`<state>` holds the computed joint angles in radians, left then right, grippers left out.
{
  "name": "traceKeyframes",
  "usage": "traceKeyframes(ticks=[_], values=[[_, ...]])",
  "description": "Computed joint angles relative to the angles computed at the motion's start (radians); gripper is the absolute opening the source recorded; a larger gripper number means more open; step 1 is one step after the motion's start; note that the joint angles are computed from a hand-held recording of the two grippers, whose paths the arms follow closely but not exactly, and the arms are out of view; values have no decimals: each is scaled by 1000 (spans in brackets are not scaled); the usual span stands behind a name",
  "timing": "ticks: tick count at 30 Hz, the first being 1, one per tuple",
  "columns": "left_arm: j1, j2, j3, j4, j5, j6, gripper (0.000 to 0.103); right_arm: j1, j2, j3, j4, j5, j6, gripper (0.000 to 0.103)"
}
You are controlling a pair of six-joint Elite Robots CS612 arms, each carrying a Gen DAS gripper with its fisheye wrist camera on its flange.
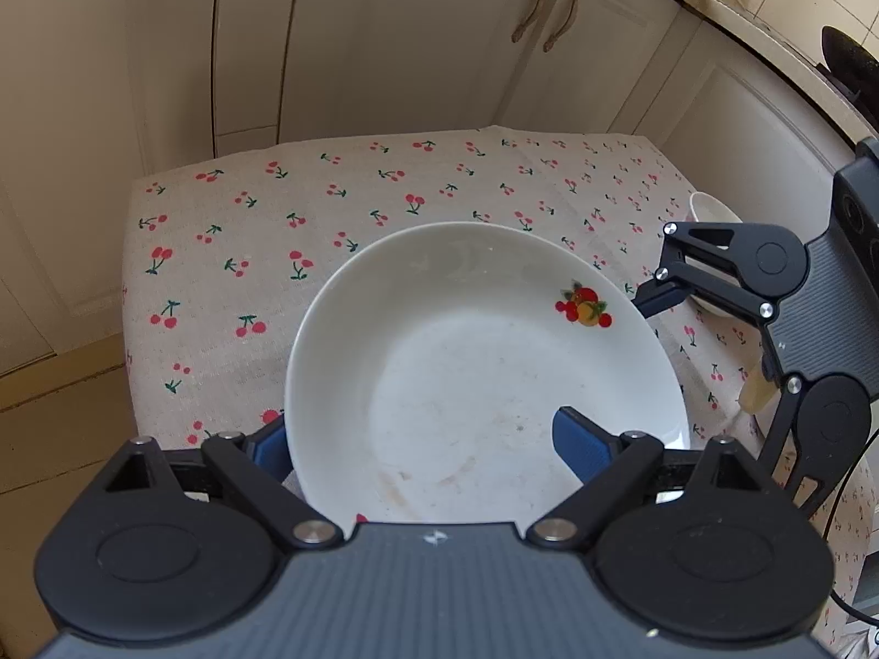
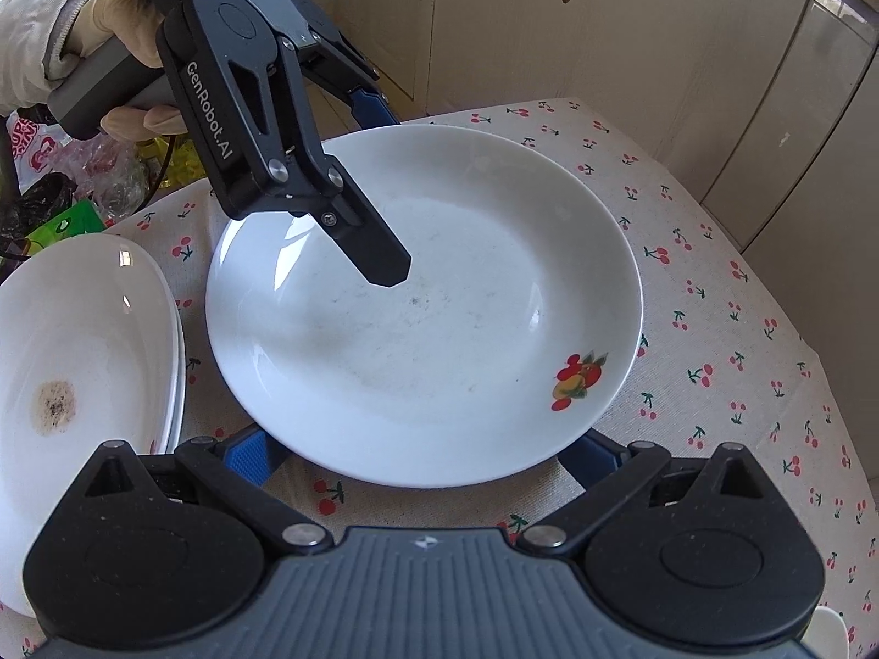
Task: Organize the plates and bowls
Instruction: 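Lift the fruit-decal plate with the left gripper toward the stained plate stack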
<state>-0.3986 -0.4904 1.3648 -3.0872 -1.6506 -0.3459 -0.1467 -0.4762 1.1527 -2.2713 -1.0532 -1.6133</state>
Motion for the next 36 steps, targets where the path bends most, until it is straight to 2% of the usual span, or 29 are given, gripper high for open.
traceKeyframes(ticks=[6, 16, 28, 36], values=[[1, 0, 3, -3, -6, 14, 93, -11, -12, 31, -50, 33, 6, 103], [1, 3, 2, -12, -10, 31, 93, -22, -15, 36, -48, 87, 40, 103], [5, 6, 6, -37, -32, 26, 93, -23, -22, 67, -121, 88, 44, 103], [0, 2, 10, -42, -21, 28, 93, -26, -29, 79, -145, 92, 36, 103]])
